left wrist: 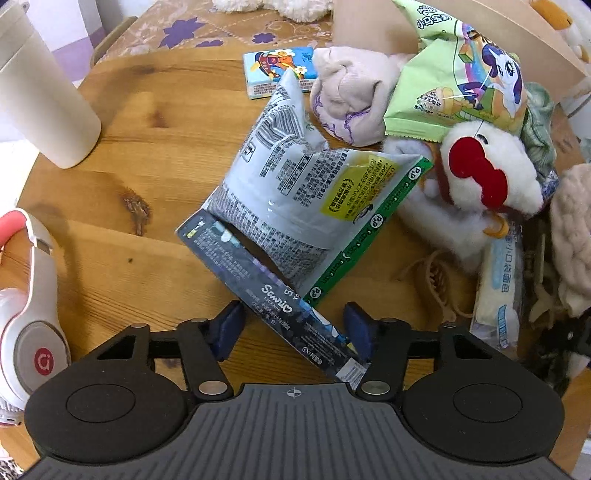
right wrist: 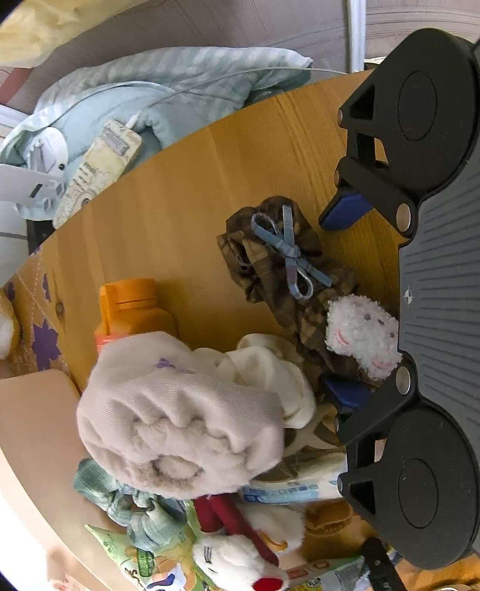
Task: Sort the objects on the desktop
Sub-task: 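Grasp the blue toothpaste box with the left tool while the right tool grasps the brown plaid scrunchie, then carry the toothpaste box and scrunchie into the beige basket and open both tools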
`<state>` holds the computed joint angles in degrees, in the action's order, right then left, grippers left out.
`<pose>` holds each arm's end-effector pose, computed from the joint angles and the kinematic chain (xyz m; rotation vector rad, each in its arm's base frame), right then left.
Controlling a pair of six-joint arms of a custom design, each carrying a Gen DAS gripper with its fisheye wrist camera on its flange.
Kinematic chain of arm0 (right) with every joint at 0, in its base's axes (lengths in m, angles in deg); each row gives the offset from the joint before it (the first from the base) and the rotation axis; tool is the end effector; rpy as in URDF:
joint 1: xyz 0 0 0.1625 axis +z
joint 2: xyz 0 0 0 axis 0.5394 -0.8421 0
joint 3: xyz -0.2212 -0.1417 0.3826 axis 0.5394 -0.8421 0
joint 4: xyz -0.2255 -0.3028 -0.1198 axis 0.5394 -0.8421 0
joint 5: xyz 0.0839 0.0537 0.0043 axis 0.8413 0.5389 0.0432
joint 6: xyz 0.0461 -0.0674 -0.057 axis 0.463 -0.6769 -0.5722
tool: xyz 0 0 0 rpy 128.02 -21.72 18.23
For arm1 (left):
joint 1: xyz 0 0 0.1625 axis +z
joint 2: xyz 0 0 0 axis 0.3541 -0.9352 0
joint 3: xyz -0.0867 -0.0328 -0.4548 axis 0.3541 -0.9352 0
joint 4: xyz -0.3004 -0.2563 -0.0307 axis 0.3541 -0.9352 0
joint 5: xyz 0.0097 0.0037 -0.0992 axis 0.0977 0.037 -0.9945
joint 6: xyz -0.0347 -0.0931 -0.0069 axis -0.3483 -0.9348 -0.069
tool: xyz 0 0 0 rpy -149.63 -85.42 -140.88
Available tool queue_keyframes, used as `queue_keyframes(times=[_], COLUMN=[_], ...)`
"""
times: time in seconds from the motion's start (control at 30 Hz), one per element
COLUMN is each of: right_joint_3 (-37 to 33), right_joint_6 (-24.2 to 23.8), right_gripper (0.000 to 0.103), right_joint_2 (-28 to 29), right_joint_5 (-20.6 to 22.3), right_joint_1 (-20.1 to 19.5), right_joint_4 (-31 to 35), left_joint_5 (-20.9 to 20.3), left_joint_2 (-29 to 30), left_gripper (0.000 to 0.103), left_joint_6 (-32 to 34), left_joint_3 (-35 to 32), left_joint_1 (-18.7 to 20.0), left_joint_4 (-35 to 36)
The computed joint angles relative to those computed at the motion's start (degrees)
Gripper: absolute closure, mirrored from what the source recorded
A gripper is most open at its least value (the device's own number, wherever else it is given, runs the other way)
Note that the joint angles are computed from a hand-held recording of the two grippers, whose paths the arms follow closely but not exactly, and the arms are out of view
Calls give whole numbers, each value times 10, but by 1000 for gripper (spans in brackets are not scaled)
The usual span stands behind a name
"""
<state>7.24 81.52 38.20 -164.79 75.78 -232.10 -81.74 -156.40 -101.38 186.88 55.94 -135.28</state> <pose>0.2906 -0.6521 -0.1040 0.0341 -2.4744 0.3468 0.0859 -0.5448 0.3529 -0.0867 2.2999 -0.4194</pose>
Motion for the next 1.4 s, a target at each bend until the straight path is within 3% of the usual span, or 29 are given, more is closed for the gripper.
queue_keyframes(times=[0.17,0.2,0.23,0.37,0.4,0.5,0.63,0.87,1.1,1.23,1.4], right_joint_3=[-2,0,3,15,20,35,61,76,52,13,-60], right_joint_6=[-39,-40,-43,-44,-37,-25,-38,-101,-165,-198,-249], right_gripper=[41,45,56,59,68,73,73,73,73,73,73], right_joint_2=[9,9,9,2,-2,-14,-34,-59,-67,-62,-37], right_joint_5=[-11,-10,-12,2,8,17,25,44,54,65,77], right_joint_1=[3,4,4,1,1,2,5,14,22,24,28], right_joint_4=[-33,-38,-46,-59,-57,-61,-86,-131,-178,-181,-179], left_joint_5=[0,-2,-6,-12,-12,-12,-17,-14,2,25,24], left_joint_2=[-14,-17,-18,-29,-26,-34,-57,-77,-61,-37,3], left_gripper=[79,80,80,80,80,80,80,80,80,80,80], left_joint_6=[10,12,15,13,18,4,5,38,135,245,323], left_joint_3=[12,13,12,23,18,20,20,5,-16,-17,-60], left_joint_1=[-1,-1,0,-2,3,4,5,-7,-25,-53,-70], left_joint_4=[-8,-8,-8,-7,-10,0,9,-22,-122,-246,-310])
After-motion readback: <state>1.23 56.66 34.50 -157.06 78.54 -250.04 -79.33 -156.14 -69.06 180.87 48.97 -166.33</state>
